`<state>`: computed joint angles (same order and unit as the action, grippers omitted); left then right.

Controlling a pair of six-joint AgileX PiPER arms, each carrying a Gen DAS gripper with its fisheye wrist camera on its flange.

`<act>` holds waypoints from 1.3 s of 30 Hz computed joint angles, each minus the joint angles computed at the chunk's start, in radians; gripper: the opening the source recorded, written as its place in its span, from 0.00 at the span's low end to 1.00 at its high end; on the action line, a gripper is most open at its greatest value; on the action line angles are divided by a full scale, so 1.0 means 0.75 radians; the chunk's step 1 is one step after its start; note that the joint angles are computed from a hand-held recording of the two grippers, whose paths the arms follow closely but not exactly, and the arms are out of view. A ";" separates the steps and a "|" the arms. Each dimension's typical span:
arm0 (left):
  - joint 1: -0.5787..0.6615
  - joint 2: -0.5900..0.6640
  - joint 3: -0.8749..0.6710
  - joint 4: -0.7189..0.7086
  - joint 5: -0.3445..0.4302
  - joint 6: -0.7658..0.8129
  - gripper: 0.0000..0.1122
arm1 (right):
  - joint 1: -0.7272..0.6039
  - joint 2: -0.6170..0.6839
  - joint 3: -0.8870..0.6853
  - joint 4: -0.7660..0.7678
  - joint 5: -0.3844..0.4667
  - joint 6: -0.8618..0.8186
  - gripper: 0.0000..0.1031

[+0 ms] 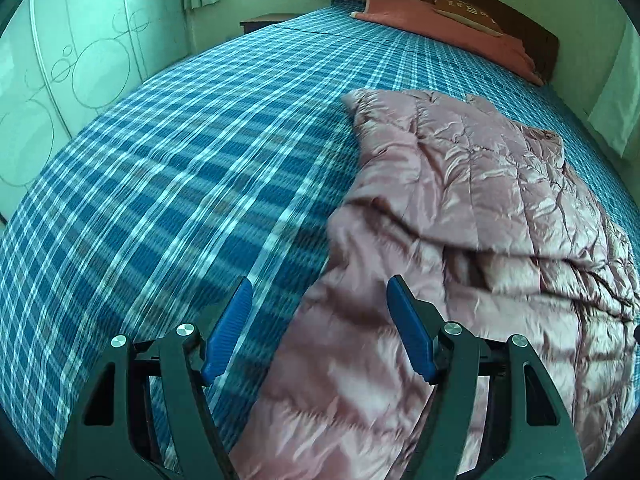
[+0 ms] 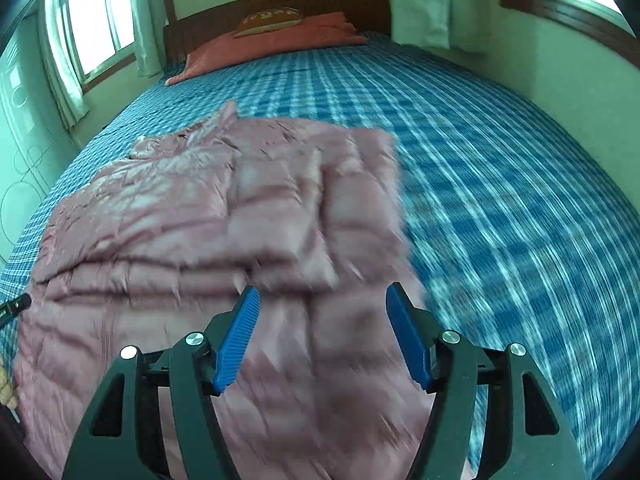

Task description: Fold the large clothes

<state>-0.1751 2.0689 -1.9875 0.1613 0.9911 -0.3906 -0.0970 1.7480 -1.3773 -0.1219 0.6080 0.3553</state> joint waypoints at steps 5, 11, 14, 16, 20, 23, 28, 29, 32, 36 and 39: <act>0.120 -0.403 0.622 -0.130 -0.181 0.018 0.62 | -0.168 -0.349 0.437 0.162 -0.054 -0.132 0.63; 0.291 -0.786 1.097 -0.398 -0.247 0.146 0.62 | -0.427 -0.713 0.814 0.519 -0.004 -0.468 0.63; 0.353 -0.941 1.252 -0.506 -0.246 0.184 0.62 | -0.579 -0.856 0.934 0.741 0.060 -0.682 0.63; 0.390 -1.023 1.334 -0.578 -0.226 0.199 0.62 | -0.713 -0.927 1.000 0.915 0.140 -0.854 0.63; 0.432 -1.141 1.425 -0.669 -0.207 0.197 0.62 | -0.926 -1.021 1.101 1.128 0.300 -1.075 0.63; 0.472 -1.231 1.503 -0.741 -0.202 0.204 0.62 | -1.117 -1.037 1.161 1.269 0.449 -1.233 0.63; 0.537 -1.343 1.650 -0.988 -0.165 0.346 0.62 | -1.404 -1.081 1.265 1.430 0.710 -1.425 0.64; 0.527 -1.353 1.665 -1.011 -0.170 0.358 0.62 | -1.438 -1.085 1.287 1.460 0.763 -1.456 0.64; 0.478 -1.365 1.682 -1.004 -0.212 0.325 0.62 | -1.428 -1.111 1.320 1.502 0.806 -1.476 0.64; 0.535 -1.345 1.699 -1.142 -0.215 0.398 0.62 | -1.299 -1.143 1.348 1.567 0.740 -1.448 0.64; 0.605 -1.360 1.716 -1.215 -0.168 0.458 0.62 | -1.154 -1.135 1.347 1.593 0.624 -1.399 0.64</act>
